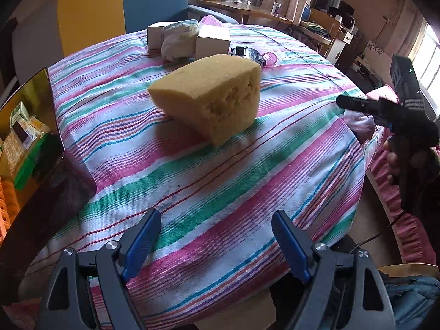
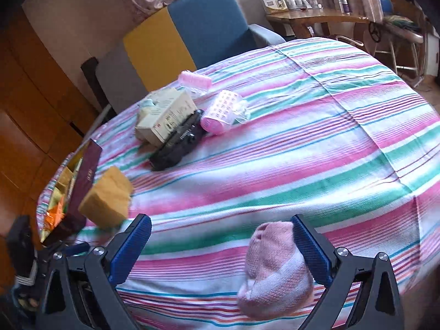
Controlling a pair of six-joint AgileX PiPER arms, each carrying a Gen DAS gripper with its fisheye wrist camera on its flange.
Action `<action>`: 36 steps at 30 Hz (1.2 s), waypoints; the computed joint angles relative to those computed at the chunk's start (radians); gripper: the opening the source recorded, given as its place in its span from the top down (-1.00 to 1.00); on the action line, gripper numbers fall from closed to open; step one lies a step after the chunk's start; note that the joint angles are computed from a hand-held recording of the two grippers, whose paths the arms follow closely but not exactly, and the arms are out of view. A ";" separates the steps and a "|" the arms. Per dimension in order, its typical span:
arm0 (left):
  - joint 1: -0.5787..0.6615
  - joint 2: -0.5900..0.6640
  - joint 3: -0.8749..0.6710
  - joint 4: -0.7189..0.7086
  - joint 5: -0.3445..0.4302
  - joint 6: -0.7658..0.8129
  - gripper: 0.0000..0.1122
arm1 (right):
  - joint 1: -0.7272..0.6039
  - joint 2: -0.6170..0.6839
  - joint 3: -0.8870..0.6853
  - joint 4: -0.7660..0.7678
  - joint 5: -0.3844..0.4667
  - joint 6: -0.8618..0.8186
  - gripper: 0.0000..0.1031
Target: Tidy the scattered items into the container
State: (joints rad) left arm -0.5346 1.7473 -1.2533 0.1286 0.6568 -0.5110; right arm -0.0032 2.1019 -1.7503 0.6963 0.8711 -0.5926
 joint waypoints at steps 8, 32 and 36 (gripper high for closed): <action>-0.002 0.007 -0.018 0.006 0.025 -0.011 -0.49 | 0.038 -0.103 0.310 0.149 -0.363 -0.346 -0.93; 0.040 -0.114 0.041 -0.127 -0.052 0.086 -0.49 | 0.090 0.039 -0.156 -0.155 -0.089 0.107 -0.35; 0.046 -0.115 0.044 -0.126 -0.045 0.082 -0.49 | 0.138 0.104 -0.253 -0.227 -0.100 0.216 -0.36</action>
